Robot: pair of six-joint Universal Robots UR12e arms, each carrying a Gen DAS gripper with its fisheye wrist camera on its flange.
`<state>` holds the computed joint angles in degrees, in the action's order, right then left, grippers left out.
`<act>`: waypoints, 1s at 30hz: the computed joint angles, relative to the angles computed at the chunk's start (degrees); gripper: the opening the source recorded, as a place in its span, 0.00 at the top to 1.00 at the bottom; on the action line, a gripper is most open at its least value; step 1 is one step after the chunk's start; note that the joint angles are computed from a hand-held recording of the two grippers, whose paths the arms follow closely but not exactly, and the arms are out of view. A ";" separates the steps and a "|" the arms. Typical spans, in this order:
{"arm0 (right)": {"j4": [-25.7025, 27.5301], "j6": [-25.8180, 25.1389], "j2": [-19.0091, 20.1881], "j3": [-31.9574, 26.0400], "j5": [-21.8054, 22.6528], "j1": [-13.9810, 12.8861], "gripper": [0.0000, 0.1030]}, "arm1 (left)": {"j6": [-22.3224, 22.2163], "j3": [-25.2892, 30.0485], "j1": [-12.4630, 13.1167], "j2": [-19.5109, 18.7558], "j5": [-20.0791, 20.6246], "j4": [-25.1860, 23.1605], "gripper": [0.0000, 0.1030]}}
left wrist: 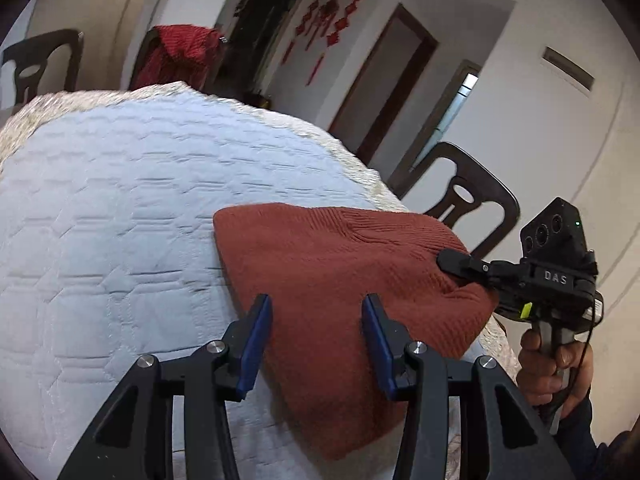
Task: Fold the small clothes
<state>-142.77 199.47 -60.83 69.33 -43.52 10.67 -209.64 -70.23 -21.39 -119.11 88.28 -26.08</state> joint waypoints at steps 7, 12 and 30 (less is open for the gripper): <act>1.56 0.04 -1.20 4.33 -2.48 -1.03 0.85 | 1.13 0.43 -0.28 -0.54 -1.00 -2.36 0.53; -0.28 1.52 -1.35 3.82 -3.44 -1.37 0.80 | -0.02 -0.13 -0.26 0.32 -0.37 -2.67 0.53; 0.78 -19.30 -6.04 8.34 -14.73 1.45 0.97 | 7.05 -0.95 -2.58 0.18 4.40 -1.46 0.54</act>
<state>-141.99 180.17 -66.87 77.67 -58.25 12.11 -202.59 -71.18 -23.97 -118.93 92.68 -27.53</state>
